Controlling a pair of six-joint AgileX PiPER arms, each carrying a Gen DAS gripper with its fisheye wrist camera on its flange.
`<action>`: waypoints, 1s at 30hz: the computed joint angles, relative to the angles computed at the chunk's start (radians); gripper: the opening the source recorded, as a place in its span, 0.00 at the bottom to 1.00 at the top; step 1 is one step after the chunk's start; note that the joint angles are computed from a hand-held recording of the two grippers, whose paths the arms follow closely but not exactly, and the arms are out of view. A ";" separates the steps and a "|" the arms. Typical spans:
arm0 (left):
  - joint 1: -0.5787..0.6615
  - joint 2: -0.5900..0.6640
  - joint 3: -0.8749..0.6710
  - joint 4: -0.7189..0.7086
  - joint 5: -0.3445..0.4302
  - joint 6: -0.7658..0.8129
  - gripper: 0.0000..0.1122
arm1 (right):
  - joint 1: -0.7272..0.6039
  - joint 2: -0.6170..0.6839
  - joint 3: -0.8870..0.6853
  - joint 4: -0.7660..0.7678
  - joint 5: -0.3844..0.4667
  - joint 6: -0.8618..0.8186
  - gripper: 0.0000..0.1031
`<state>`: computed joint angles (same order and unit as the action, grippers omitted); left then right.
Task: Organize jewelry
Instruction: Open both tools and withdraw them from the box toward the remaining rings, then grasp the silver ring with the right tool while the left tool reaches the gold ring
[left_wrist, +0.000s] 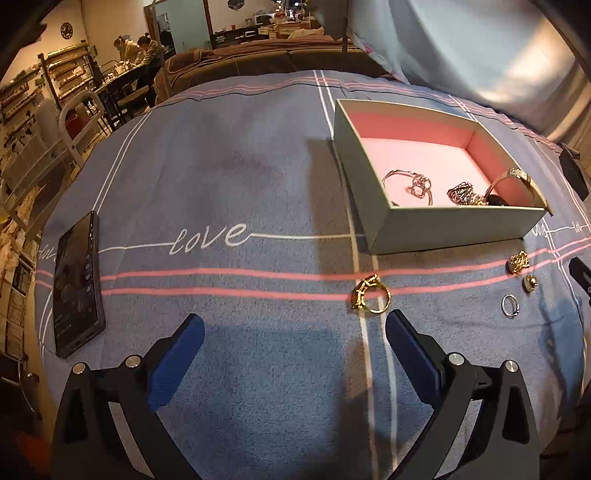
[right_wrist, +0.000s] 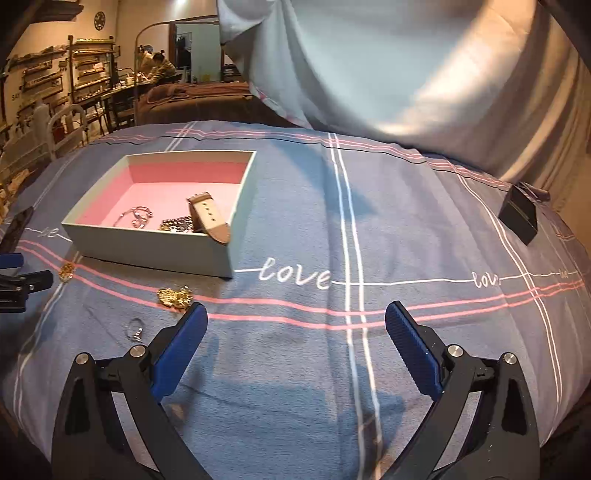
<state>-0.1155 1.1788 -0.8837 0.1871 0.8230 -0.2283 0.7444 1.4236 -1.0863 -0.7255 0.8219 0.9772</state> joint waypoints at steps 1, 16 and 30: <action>0.006 -0.009 0.012 -0.011 -0.007 0.010 0.86 | -0.022 0.008 -0.001 0.040 -0.007 -0.045 0.93; -0.041 -0.009 0.019 -0.022 0.008 -0.024 0.86 | 0.042 0.123 -0.059 0.134 -0.139 -0.144 0.92; -0.113 -0.009 0.032 0.067 -0.002 -0.129 0.86 | 0.114 0.098 -0.010 0.444 -0.243 -0.408 0.51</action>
<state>-0.2281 1.1693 -0.8513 0.2542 0.8211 -0.3570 0.8581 1.5217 -1.0968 -0.2813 0.5788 0.5695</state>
